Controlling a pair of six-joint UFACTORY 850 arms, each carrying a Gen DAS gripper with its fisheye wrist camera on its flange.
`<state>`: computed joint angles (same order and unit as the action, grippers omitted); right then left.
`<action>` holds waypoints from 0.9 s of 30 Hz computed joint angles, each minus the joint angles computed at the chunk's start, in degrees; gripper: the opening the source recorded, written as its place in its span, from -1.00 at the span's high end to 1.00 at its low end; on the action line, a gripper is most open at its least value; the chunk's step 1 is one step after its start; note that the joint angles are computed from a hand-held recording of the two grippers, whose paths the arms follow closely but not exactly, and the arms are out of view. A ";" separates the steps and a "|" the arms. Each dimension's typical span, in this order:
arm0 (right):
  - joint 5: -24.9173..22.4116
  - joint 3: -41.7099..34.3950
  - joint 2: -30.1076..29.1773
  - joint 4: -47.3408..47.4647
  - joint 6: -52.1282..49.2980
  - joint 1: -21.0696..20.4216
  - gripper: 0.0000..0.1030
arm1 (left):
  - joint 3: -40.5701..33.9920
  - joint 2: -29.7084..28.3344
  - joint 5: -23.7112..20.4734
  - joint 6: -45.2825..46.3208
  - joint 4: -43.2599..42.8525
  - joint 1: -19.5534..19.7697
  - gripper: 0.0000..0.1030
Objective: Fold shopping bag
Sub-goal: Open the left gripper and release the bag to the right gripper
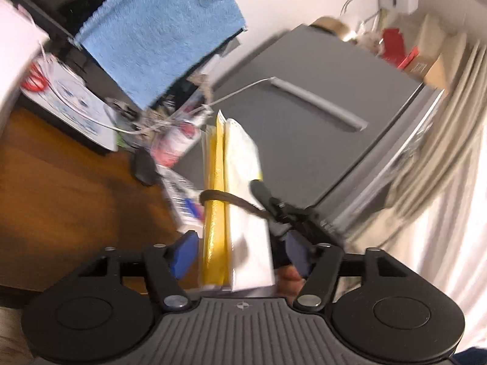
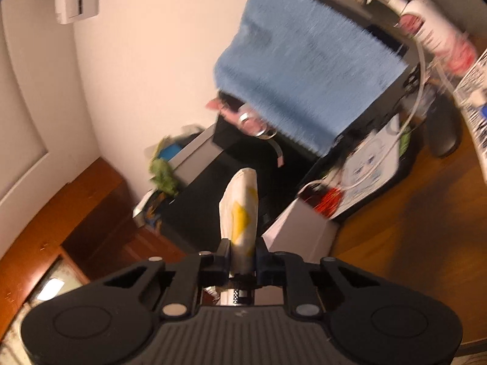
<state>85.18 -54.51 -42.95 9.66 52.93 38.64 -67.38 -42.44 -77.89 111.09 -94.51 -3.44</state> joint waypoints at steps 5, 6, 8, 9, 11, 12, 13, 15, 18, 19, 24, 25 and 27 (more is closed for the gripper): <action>-5.41 0.30 0.83 5.15 1.24 0.08 0.72 | 3.29 3.09 8.17 5.02 -2.79 -1.06 -0.36; -7.00 0.04 0.76 6.41 1.34 0.19 0.72 | 3.97 3.78 10.17 5.96 -3.67 -1.45 -0.38; -10.31 -0.51 0.57 8.62 1.22 0.36 0.72 | 5.64 5.46 14.79 8.41 -6.33 -2.46 -0.40; -11.97 -0.97 0.37 9.08 1.50 0.20 0.72 | 6.54 6.38 17.29 10.08 -8.03 -3.06 -0.40; -15.33 -2.04 -0.13 9.70 2.15 -0.29 0.72 | 8.54 8.28 22.72 15.04 -12.70 -4.50 -0.42; -17.70 -2.50 -0.09 10.37 1.81 -0.49 0.72 | 9.58 9.28 25.70 17.99 -15.67 -5.38 -0.44; -20.10 -3.03 -0.07 11.14 1.19 -0.69 0.72 | 10.65 10.31 28.88 21.29 -19.25 -6.38 -0.45; -23.93 -4.33 -0.12 13.24 -2.92 -0.82 0.72 | 12.50 11.79 33.75 28.53 -27.25 -8.20 -0.57; -28.43 -6.19 -0.16 14.57 -7.08 -1.21 0.72 | 14.46 12.51 36.10 38.92 -38.54 -10.04 -0.68; -29.80 -6.95 -0.24 14.83 -8.28 -1.37 0.72 | 15.05 12.72 36.70 42.22 -42.51 -10.67 -0.69; -38.50 -11.15 -0.57 19.22 -18.32 -1.88 0.67 | 17.51 12.77 32.75 57.68 -55.86 -12.16 -0.77; -39.73 -11.67 -0.59 19.32 -19.63 -2.10 0.67 | 17.65 12.85 32.56 58.57 -55.97 -12.18 -0.77; -42.23 -12.87 -0.76 19.67 -22.61 -2.48 0.62 | 17.86 13.13 32.66 61.04 -56.15 -12.42 -0.77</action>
